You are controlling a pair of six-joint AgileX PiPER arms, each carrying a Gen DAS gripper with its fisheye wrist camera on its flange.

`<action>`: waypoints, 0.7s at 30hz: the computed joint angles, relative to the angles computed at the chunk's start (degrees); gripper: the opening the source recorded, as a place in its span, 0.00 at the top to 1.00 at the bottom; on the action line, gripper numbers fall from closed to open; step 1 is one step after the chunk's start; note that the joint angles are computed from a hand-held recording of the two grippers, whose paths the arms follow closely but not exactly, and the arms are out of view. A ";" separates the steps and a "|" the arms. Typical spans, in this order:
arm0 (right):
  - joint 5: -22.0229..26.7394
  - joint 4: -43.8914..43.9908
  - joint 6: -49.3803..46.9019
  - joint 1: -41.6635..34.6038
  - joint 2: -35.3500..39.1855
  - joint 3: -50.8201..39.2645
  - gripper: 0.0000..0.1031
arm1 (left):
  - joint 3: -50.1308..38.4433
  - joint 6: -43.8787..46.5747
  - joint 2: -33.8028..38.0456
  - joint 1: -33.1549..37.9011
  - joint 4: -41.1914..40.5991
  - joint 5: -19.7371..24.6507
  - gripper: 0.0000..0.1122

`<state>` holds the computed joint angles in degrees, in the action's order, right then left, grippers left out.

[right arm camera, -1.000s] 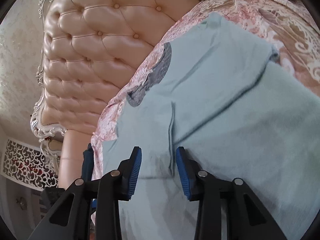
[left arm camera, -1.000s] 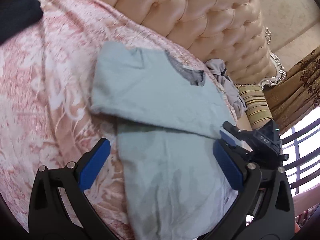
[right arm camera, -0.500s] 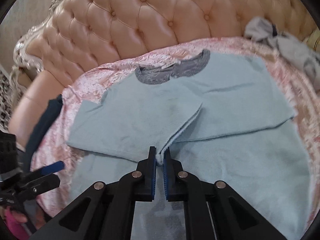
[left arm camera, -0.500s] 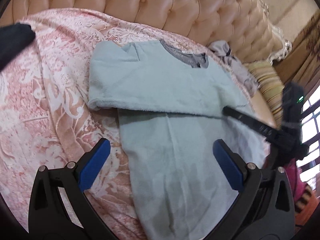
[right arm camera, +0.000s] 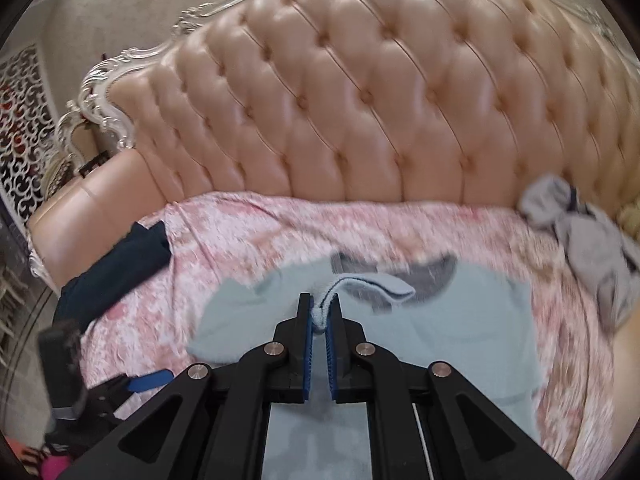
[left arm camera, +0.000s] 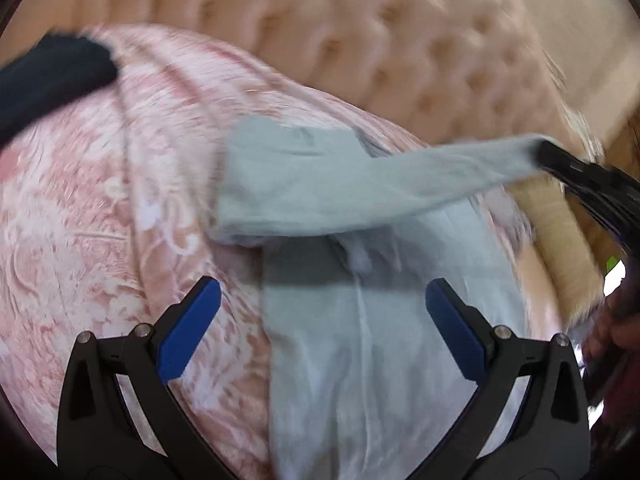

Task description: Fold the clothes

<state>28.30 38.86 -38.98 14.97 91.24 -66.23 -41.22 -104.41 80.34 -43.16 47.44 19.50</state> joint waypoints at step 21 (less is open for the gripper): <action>2.30 -6.68 0.44 -6.07 2.51 -14.15 0.94 | -18.67 13.35 16.57 4.21 -7.41 26.16 0.08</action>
<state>30.59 32.18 -38.55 8.90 93.75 -80.37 -59.89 -91.06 96.91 -38.95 40.03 45.66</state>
